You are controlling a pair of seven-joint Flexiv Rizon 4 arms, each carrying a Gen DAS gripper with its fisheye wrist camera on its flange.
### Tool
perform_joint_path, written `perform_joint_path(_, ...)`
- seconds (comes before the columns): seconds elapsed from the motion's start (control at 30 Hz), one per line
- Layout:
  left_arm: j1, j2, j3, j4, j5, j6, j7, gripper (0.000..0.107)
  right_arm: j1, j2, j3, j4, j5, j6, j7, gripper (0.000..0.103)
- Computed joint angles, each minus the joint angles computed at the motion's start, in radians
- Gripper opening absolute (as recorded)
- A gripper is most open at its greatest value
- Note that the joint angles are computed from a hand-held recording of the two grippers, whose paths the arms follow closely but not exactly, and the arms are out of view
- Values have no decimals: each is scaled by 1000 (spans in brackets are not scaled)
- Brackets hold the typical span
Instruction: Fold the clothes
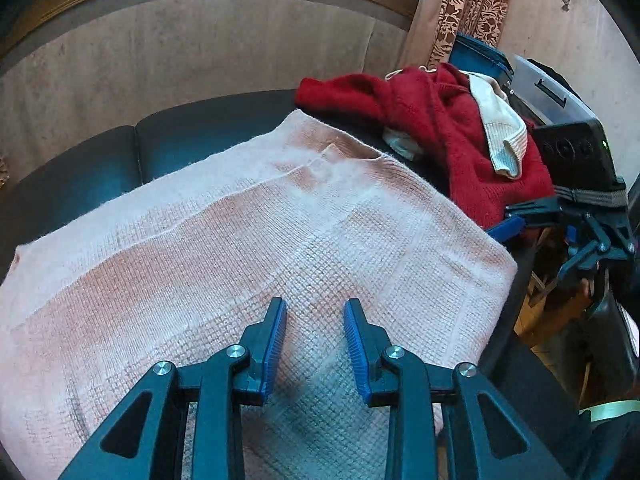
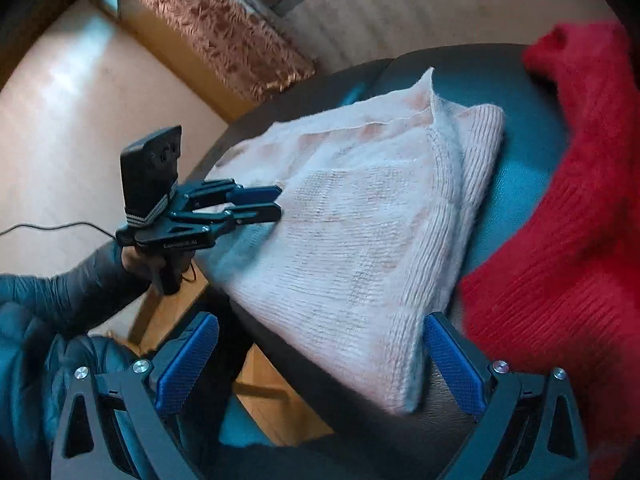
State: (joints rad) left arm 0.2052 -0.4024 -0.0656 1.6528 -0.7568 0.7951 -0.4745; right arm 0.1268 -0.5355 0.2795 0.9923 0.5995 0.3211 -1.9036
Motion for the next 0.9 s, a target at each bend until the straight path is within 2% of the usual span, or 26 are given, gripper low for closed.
perform_joint_path(0.1,2,-6,-2,-5,-2,-6,0,30,30,-30,-26,-65,-87,-80,-4,103)
perform_joint_path(0.33,26,-23,-9,-22,-50,-57,-27,30,14,-84,-1,-152,-50,-137,-9,103)
perform_joint_path(0.47,23,-21,-7,-15,-51,-53,-15,30,16,-117,12,-185,-26,-172,-2,103)
perform_joint_path(0.53,24,-21,-5,-15,-50,-59,-17,30,-15,-156,43,-247,33,-276,33,103)
perform_joint_path(0.63,32,-21,-4,-18,-53,-86,-17,30,-63,-224,90,-357,121,-527,91,103)
perform_joint_path(0.73,40,-15,-4,-8,-69,-112,-2,30,-80,-231,90,-363,149,-648,115,103)
perform_joint_path(0.8,25,-4,0,16,-73,-69,16,30,-85,-225,84,-350,169,-656,120,103)
perform_joint_path(0.9,6,-6,10,12,-38,-39,-10,29,-74,-200,78,-292,201,-548,100,103)
